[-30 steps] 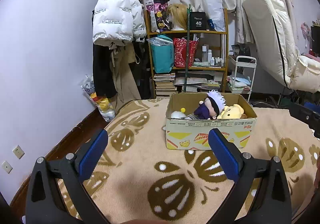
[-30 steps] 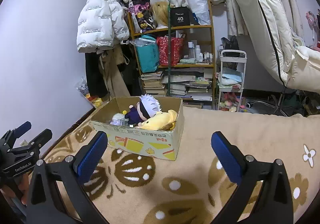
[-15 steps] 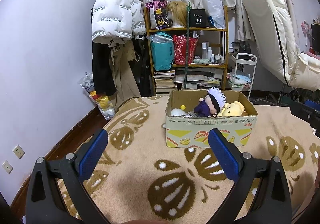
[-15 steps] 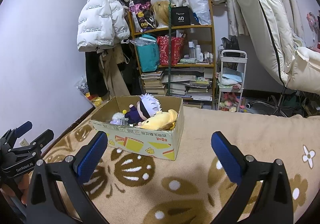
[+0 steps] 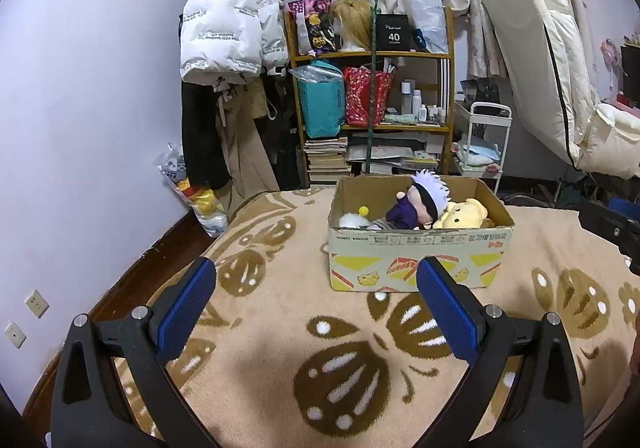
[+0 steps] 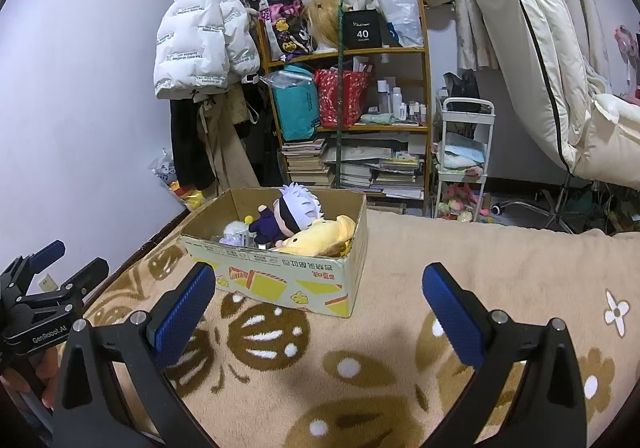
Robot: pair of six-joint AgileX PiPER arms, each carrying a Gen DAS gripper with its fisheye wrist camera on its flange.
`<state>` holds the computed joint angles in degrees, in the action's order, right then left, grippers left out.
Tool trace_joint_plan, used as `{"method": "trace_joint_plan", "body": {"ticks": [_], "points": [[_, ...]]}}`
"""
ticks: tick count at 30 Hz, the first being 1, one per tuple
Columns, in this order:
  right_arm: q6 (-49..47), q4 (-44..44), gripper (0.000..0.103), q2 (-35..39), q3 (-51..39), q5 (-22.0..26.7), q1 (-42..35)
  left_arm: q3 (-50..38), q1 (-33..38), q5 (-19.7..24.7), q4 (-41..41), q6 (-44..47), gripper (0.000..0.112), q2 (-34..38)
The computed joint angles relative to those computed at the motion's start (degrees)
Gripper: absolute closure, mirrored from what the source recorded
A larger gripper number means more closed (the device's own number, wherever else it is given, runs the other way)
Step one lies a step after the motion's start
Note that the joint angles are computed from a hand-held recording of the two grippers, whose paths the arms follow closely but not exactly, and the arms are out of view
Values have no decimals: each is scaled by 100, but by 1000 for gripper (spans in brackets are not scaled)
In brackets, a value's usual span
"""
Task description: Organize soft objects
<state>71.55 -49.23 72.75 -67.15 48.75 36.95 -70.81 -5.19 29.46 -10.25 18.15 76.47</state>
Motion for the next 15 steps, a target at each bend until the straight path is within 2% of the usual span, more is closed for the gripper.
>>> {"method": "trace_joint_plan", "body": {"ticks": [15], "points": [[-249,229,0,-7,88,-110,-127,3,-16,25,188,-133,13,31]]}}
